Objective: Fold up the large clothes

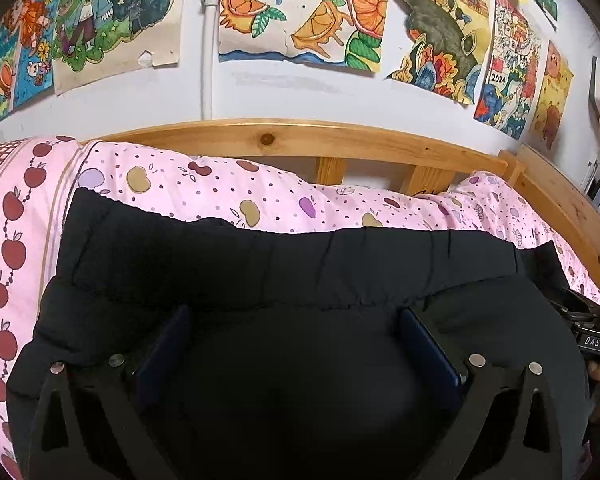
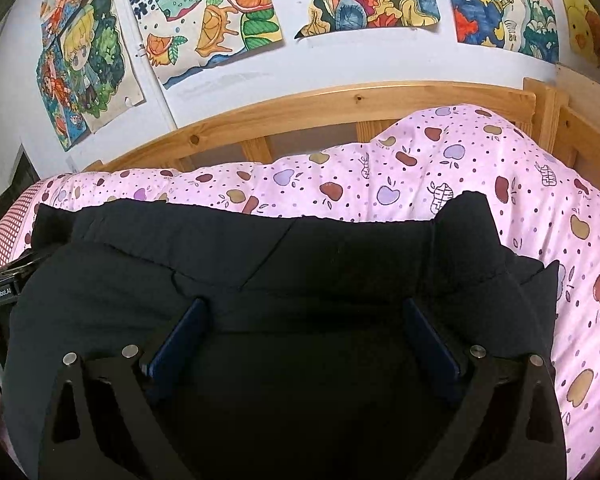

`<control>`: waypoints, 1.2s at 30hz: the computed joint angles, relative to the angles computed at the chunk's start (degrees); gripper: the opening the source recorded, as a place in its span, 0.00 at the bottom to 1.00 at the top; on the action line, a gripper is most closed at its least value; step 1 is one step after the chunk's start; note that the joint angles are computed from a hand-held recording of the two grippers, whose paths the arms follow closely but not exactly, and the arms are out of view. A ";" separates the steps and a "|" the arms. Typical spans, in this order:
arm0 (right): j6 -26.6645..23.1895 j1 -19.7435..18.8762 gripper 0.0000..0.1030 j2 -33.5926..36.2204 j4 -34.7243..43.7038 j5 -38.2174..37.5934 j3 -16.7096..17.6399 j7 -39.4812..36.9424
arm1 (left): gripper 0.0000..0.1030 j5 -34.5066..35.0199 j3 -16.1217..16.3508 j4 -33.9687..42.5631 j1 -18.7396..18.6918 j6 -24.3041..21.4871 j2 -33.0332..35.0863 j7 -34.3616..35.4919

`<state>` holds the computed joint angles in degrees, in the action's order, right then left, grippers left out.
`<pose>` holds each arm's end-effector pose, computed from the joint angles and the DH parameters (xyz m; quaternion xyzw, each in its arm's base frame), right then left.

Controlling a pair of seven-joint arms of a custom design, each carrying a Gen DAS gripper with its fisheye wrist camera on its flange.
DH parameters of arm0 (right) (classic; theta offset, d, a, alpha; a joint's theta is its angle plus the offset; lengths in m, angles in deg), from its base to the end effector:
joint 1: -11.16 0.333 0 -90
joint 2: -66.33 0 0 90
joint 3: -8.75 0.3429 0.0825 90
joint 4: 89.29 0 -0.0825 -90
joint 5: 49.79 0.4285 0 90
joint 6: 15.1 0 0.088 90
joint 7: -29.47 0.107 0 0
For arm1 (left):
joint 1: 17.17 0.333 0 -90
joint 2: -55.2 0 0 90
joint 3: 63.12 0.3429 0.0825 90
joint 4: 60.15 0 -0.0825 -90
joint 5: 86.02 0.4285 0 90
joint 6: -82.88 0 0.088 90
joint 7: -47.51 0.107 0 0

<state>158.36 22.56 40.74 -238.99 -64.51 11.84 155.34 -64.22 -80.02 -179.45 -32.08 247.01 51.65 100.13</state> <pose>0.4448 0.1362 0.5002 -0.6003 0.6809 -0.2131 0.3614 0.5143 -0.3476 0.5576 -0.5634 0.7113 -0.3698 0.1998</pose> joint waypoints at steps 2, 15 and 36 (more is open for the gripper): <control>2.40 -0.61 0.94 -1.01 -1.42 -0.33 0.14 0.25 | 1.00 1.53 -0.06 -1.39 0.48 2.46 -0.76 -1.68; 7.78 -19.08 0.94 -19.64 -11.62 -1.81 14.42 14.37 | 1.00 6.20 -9.69 -9.87 14.71 12.22 -11.95 -11.00; -4.57 4.51 0.99 -27.08 -19.12 8.09 -12.81 -2.44 | 1.00 -29.37 22.92 -22.43 -16.97 5.79 -22.15 30.56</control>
